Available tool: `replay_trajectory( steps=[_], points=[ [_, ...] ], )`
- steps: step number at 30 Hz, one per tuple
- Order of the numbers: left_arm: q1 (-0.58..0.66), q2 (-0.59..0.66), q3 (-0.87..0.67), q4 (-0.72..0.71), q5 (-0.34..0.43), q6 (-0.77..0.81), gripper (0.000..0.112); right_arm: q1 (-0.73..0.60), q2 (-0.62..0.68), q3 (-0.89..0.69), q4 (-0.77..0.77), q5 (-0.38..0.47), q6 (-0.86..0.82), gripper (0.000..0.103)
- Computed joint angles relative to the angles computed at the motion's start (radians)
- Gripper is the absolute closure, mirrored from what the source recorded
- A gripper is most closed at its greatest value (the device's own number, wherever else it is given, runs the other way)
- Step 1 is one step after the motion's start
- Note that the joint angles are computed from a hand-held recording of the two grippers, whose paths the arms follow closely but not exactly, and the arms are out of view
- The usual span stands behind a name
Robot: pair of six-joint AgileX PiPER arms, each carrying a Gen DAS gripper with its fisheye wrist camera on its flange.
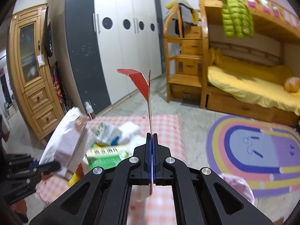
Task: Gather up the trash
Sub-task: 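Carry the red bag to the pink wastebasket and open the right tool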
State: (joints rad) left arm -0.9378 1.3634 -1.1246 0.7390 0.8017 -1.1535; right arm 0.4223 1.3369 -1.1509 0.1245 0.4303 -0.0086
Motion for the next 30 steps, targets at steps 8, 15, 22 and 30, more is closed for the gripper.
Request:
replay_trajectory(
  steps=[8,15,22,30],
  points=[
    [-0.060,0.295,-0.210,-0.096,-0.113,0.128,0.107,-0.177,-0.230,0.297,-0.034,-0.031,0.033,0.103],
    [-0.094,0.639,-0.589,-0.241,-0.100,0.368,0.107,-0.492,-0.229,0.401,0.221,-0.057,-0.276,0.103],
    [-0.074,0.938,-1.036,-0.421,0.050,0.592,0.106,-0.645,-0.064,0.430,0.533,-0.130,-0.604,0.103],
    [-0.035,0.945,-1.045,-0.429,0.052,0.586,0.061,-0.712,0.076,0.371,0.645,-0.102,-0.713,0.062]
  ],
)
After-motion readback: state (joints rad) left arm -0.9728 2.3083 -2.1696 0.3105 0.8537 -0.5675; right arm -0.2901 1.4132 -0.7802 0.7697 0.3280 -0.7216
